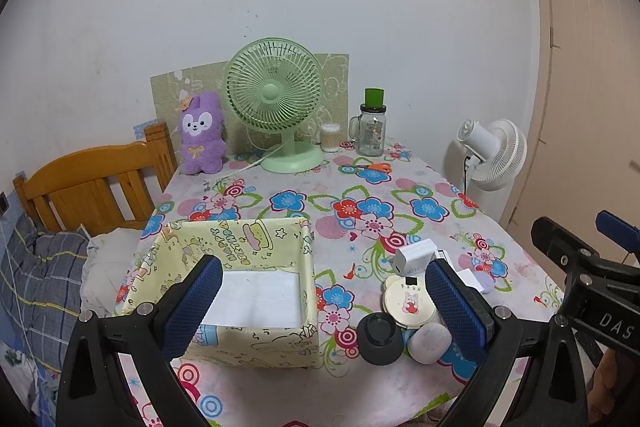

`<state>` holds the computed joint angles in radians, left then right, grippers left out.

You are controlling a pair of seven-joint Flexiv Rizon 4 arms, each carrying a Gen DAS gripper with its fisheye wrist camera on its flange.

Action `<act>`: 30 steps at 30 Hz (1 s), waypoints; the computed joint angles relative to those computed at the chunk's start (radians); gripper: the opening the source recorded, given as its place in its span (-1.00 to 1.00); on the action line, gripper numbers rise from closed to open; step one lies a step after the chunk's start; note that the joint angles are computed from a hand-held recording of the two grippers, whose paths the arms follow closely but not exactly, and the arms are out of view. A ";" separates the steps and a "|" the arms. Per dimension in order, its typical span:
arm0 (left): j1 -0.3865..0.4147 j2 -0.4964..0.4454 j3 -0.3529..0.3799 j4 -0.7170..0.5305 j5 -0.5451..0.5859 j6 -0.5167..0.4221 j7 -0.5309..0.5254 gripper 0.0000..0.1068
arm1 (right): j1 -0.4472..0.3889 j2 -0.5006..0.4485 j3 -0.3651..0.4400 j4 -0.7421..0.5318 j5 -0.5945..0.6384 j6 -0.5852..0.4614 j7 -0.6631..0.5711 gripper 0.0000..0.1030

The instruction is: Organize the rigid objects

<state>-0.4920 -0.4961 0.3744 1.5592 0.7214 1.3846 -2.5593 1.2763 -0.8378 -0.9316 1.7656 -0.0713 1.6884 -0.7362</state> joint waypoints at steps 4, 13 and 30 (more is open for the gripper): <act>0.010 -0.005 -0.011 -0.003 -0.008 0.001 0.010 0.91 | -0.008 -0.002 0.006 -0.004 -0.002 -0.002 0.002 1.00; 0.008 -0.036 -0.007 -0.028 -0.033 0.001 0.029 0.88 | -0.040 -0.006 0.027 -0.028 -0.022 -0.014 0.015 1.00; 0.023 -0.126 -0.046 -0.068 -0.237 0.010 0.212 0.87 | -0.192 -0.001 0.183 -0.112 -0.113 -0.032 -0.002 1.00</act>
